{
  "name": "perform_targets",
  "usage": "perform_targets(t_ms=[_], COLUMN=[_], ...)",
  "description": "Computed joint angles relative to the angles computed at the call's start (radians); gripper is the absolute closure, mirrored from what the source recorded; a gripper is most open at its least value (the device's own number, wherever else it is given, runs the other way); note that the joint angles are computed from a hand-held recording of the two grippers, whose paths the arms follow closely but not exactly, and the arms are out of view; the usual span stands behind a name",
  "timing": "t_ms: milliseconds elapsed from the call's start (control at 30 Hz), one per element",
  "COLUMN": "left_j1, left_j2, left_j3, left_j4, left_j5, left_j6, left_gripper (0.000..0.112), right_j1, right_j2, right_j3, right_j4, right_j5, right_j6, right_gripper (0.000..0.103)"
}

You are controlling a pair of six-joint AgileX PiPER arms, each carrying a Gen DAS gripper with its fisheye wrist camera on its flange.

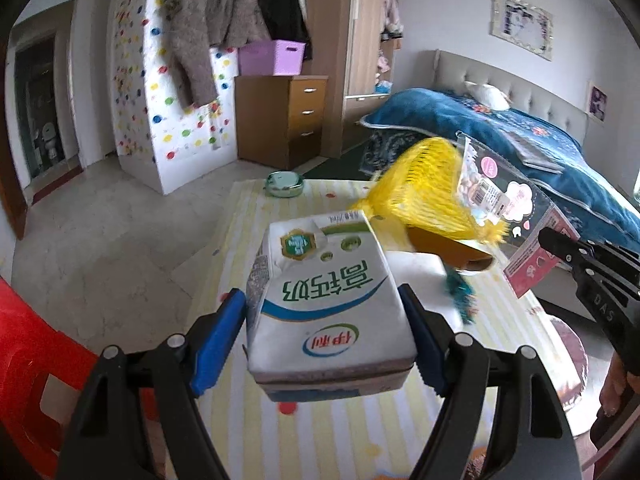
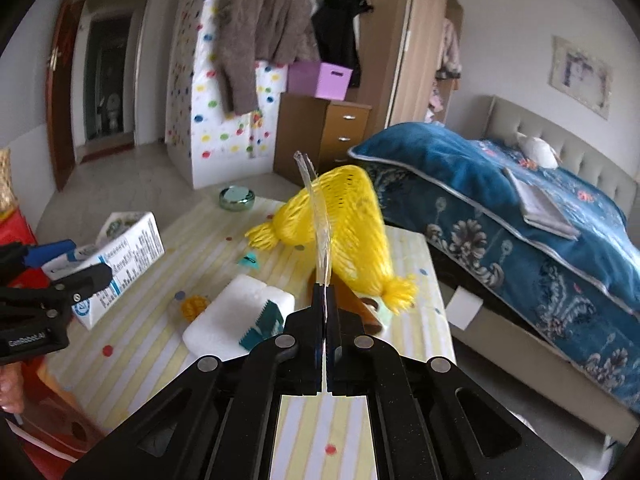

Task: Collect trash
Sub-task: 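Lift the milk carton with the left gripper while the right gripper grasps the pink paper card, then carry the carton and pink card to the bin and open both grippers over it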

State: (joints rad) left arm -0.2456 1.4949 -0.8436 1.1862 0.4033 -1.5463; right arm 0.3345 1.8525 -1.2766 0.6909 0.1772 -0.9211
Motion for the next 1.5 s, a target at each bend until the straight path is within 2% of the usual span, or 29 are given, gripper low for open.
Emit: perform_targets(t_ms=[100,233,500,633,900,1067,1200,1433,1500], left_j1=[-0.058,-0.143,-0.253,-0.296,-0.393,-0.44,-0.471,-0.482,-0.475], left_j2=[-0.003,0.03,0.091,0.17,0.343,0.469,0.585,0.783,0.841], left_j3=[0.004,-0.01,-0.06,-0.153,-0.364,-0.513,-0.66,-0.984,-1.087], left_j4=[0.041,0.097,0.184,0.075,-0.022,-0.123,-0.299,-0.682,-0.792], left_j5=[0.008,-0.003,-0.042,-0.056,-0.07,-0.12,-0.128,-0.033,0.006], left_j6=[-0.039,-0.083,-0.142,-0.004,0.174,0.318,0.525,0.93,1.033], left_gripper=[0.038,0.038,0.039,0.039,0.039,0.039,0.039,0.039,0.039], right_j1=[-0.051,-0.119,-0.271,-0.372,-0.539,-0.653,-0.722,-0.796,-0.813], right_j2=[-0.074,-0.15,-0.261,-0.287,-0.266,-0.229,-0.181,-0.068,-0.015], right_j3=[0.1,0.205,0.362,0.416,0.432,0.427,0.401,0.316,0.262], right_j4=[0.219,0.409,0.696,0.797,0.762,0.745,0.748,0.71,0.64], right_j5=[0.012,0.046,0.122,0.157,0.169,0.175,0.17,0.176,0.188], right_j6=[-0.198,-0.375,-0.672,-0.761,-0.738,-0.731,-0.732,-0.699,-0.61], right_gripper=[0.103,0.103,0.103,0.103,0.103,0.103,0.103,0.102,0.102])
